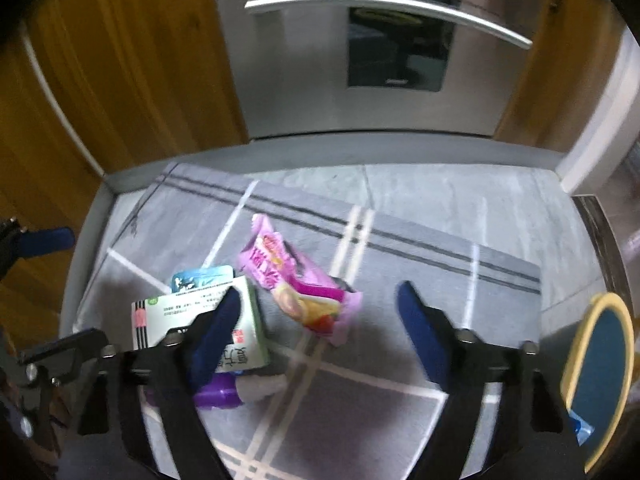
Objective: Collect trash
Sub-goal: 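Grasp the pink snack wrapper with the right tool and lift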
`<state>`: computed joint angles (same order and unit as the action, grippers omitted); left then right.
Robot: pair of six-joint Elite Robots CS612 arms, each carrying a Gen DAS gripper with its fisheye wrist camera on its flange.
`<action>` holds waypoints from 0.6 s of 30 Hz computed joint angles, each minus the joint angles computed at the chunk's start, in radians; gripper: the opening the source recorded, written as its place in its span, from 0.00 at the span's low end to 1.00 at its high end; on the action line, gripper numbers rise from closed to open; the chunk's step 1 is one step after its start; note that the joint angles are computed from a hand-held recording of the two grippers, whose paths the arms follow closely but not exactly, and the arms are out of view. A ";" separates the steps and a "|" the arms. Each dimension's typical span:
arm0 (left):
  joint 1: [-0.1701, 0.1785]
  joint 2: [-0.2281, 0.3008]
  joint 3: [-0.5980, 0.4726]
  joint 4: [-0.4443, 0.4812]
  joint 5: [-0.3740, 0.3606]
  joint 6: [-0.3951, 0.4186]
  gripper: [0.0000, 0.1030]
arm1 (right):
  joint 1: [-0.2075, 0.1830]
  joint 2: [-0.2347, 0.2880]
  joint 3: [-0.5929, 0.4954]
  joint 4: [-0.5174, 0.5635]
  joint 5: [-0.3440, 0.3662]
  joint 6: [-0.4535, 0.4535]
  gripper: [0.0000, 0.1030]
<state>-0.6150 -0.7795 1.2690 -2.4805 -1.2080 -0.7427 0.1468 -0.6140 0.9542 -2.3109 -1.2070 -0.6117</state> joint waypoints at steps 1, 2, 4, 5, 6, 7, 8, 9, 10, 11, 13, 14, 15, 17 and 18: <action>0.000 0.000 0.001 0.002 0.001 0.003 0.95 | 0.005 0.007 -0.011 0.021 -0.007 -0.009 0.64; 0.001 -0.001 0.003 0.003 0.000 0.005 0.95 | 0.009 0.012 -0.019 0.037 -0.015 -0.016 0.58; 0.002 -0.003 0.008 0.004 -0.001 0.003 0.95 | 0.017 0.018 -0.028 0.055 -0.038 -0.029 0.51; 0.002 -0.004 0.010 0.007 -0.001 0.001 0.95 | 0.020 0.021 -0.033 0.067 -0.050 -0.034 0.43; 0.003 -0.004 0.011 0.011 -0.002 -0.001 0.95 | 0.021 0.024 -0.038 0.083 -0.058 -0.039 0.35; 0.004 -0.005 0.011 0.014 -0.004 -0.004 0.95 | 0.023 0.025 -0.040 0.092 -0.068 -0.044 0.28; 0.004 -0.004 0.011 0.014 -0.006 -0.007 0.95 | 0.024 0.027 -0.043 0.100 -0.074 -0.049 0.12; 0.005 -0.004 0.011 0.012 -0.009 -0.009 0.95 | 0.023 0.028 -0.046 0.106 -0.076 -0.048 0.07; 0.005 -0.003 0.010 0.012 -0.010 -0.009 0.95 | 0.022 0.027 -0.046 0.106 -0.070 -0.039 0.03; 0.005 -0.002 0.009 0.014 -0.010 -0.008 0.95 | 0.019 0.026 -0.048 0.109 -0.060 -0.031 0.01; 0.005 0.001 0.004 0.017 -0.013 -0.005 0.95 | 0.010 0.021 -0.045 0.098 -0.028 0.000 0.01; 0.005 0.003 0.001 0.023 -0.015 -0.004 0.95 | 0.006 0.019 -0.043 0.093 -0.014 0.011 0.01; 0.006 0.006 -0.003 0.029 -0.014 -0.003 0.95 | 0.003 0.018 -0.044 0.090 -0.002 0.019 0.01; 0.005 0.008 -0.009 0.036 -0.014 -0.003 0.95 | -0.002 0.015 -0.042 0.084 0.020 0.027 0.01; 0.005 0.008 -0.009 0.032 -0.016 -0.005 0.95 | -0.001 0.017 -0.046 0.092 0.025 0.023 0.01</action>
